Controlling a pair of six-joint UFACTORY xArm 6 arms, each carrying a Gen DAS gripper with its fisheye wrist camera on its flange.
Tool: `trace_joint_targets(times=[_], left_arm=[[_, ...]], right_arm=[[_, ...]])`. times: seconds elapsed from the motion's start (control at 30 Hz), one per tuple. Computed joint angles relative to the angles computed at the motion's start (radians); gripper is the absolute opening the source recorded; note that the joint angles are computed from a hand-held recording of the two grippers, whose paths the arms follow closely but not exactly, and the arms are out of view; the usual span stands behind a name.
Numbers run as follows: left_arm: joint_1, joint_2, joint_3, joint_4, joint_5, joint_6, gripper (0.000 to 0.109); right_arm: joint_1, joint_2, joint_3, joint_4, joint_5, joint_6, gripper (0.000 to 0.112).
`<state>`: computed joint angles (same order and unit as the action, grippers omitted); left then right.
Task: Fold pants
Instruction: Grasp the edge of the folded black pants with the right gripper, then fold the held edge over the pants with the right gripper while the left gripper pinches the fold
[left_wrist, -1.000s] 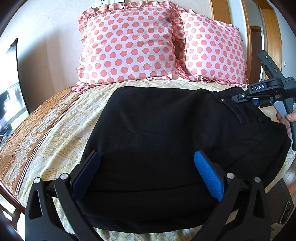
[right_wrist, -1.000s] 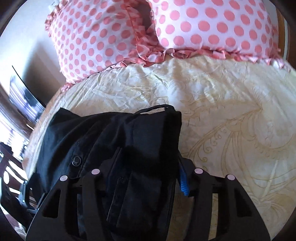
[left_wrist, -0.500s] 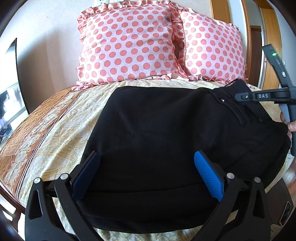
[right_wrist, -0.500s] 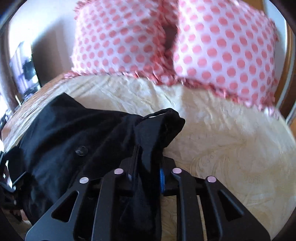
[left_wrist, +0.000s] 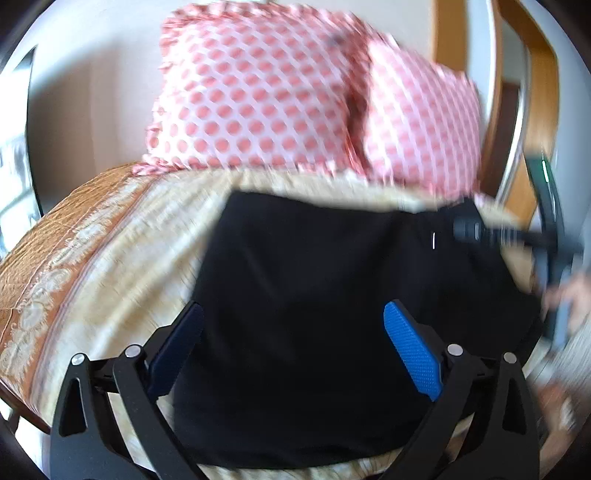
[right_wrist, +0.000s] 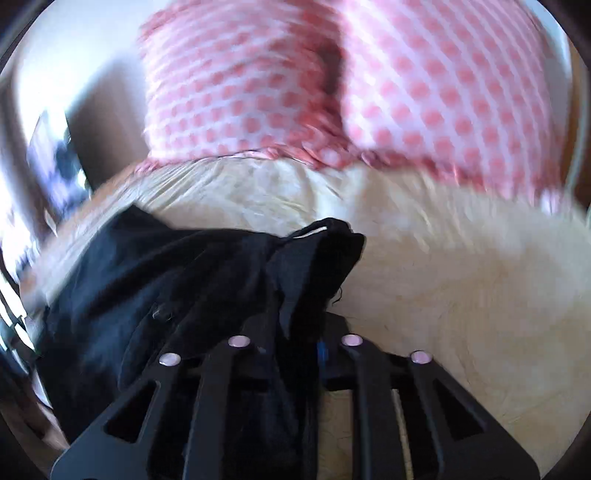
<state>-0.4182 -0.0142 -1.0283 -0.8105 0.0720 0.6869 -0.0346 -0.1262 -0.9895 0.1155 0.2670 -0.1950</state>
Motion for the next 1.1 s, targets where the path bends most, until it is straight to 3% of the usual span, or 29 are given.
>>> trace_joint_targets(times=[0.07,0.2,0.27,0.43,0.67,0.87,0.97,1.1], left_arm=[[0.036,0.012,-0.049,0.003,0.032,-0.023,0.099],[0.122,0.115,-0.213,0.264,0.177,-0.235,0.099],[0.145,0.179,-0.310,0.316,0.268,-0.268,0.097],[0.189,0.352,-0.573,0.308,0.556,-0.280,0.086],[0.215,0.518,-0.816,0.252,0.768,-0.307,0.086],[0.224,0.596,-0.940,0.217,0.895,-0.309,0.072],[0.224,0.606,-0.958,0.224,0.904,-0.324,0.068],[0.227,0.604,-0.956,0.238,0.897,-0.344,0.054]], right_arm=[[0.006,-0.011,0.009,-0.030,-0.008,0.009,0.015],[-0.006,-0.004,0.000,0.097,0.020,-0.065,0.015],[-0.013,-0.002,0.000,0.151,0.027,-0.094,0.015],[-0.015,0.009,-0.013,0.178,0.038,-0.110,0.015],[-0.019,0.018,-0.027,0.228,0.061,-0.136,0.015],[-0.030,0.032,-0.047,0.291,0.096,-0.162,0.016],[-0.037,0.042,-0.062,0.327,0.121,-0.173,0.018],[-0.053,0.069,-0.090,0.365,0.163,-0.156,0.028]])
